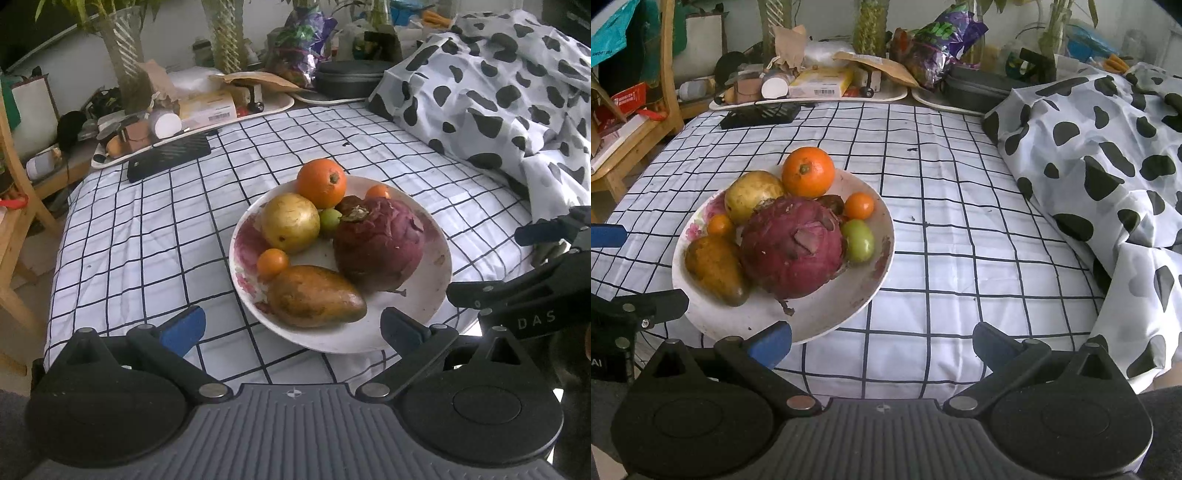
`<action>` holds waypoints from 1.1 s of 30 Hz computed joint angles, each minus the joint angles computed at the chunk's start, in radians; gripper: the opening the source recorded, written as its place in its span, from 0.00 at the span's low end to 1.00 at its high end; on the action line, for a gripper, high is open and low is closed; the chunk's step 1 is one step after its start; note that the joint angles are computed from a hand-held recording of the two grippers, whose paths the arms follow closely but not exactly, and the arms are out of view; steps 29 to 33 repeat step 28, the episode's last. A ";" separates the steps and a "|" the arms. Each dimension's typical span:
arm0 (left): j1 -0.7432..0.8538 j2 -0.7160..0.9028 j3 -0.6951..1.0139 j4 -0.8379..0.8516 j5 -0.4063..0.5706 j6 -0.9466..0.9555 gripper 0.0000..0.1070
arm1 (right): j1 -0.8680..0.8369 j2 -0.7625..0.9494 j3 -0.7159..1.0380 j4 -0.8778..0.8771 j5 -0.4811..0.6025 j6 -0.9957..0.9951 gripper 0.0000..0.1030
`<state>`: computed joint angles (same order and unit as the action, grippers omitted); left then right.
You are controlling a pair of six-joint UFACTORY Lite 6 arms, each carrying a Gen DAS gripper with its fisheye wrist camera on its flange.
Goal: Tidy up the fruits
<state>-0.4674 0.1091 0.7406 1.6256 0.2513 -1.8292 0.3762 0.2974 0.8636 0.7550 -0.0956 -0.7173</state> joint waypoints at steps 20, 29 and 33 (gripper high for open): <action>-0.004 0.009 0.012 -0.069 -0.002 0.059 0.96 | -0.002 -0.008 -0.005 -0.062 0.000 0.055 1.00; -0.010 0.010 0.004 -0.033 -0.004 0.035 0.96 | 0.000 -0.009 -0.006 -0.047 -0.001 0.041 1.00; -0.010 0.010 0.004 -0.033 -0.004 0.035 0.96 | 0.000 -0.009 -0.006 -0.047 -0.001 0.041 1.00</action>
